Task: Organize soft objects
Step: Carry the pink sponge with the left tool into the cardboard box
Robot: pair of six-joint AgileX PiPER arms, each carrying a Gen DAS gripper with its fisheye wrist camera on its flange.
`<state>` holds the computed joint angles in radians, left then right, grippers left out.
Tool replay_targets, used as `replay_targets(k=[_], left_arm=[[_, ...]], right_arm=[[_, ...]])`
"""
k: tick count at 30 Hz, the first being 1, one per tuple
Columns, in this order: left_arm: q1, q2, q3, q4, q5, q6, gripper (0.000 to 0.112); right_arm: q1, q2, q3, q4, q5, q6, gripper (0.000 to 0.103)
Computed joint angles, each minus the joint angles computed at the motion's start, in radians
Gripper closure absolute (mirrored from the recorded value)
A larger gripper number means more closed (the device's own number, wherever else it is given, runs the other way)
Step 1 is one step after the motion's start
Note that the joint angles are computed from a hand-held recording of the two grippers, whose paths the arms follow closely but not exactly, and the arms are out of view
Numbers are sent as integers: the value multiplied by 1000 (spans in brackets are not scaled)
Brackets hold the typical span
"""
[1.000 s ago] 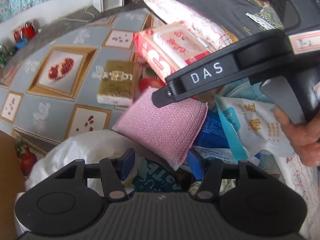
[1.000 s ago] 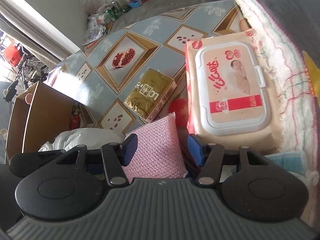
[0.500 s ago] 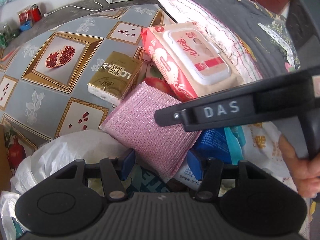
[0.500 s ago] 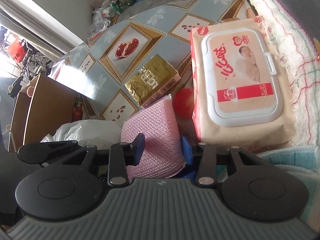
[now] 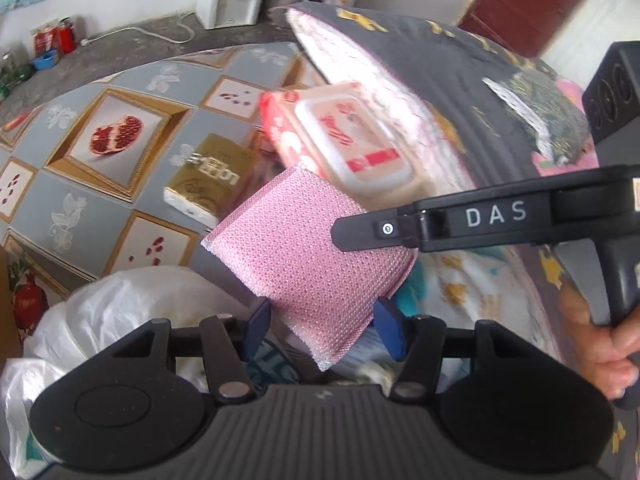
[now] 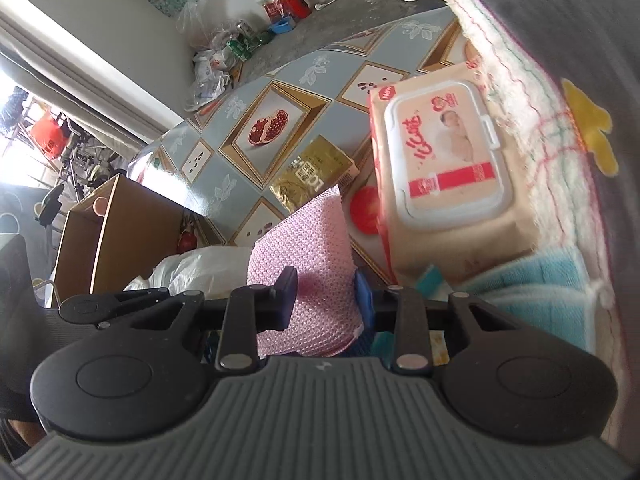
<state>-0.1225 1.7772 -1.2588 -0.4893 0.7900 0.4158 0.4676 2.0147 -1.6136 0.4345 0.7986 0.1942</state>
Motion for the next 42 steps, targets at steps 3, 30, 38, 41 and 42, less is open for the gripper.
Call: replay_targets(k=[3,30,38,41,42], left_arm=[[-20,-14,26,12,-8,6,55],[-39,-12,-7,92,5,-126,39],[10,-255,74,141,31,-126,39],[78,-356,110,121,66,-78,39],[111,-388,123,108,80,-47,39]], right_arm=[[-5,-42,84,0,-23,-1,76],[19,-58,96,74,-84,-42,74],[114,-175,58,-18,-101,72,74],[179,-188,7,-69,-103,135,74],[202,-184,-18,-83,-99,154,74]])
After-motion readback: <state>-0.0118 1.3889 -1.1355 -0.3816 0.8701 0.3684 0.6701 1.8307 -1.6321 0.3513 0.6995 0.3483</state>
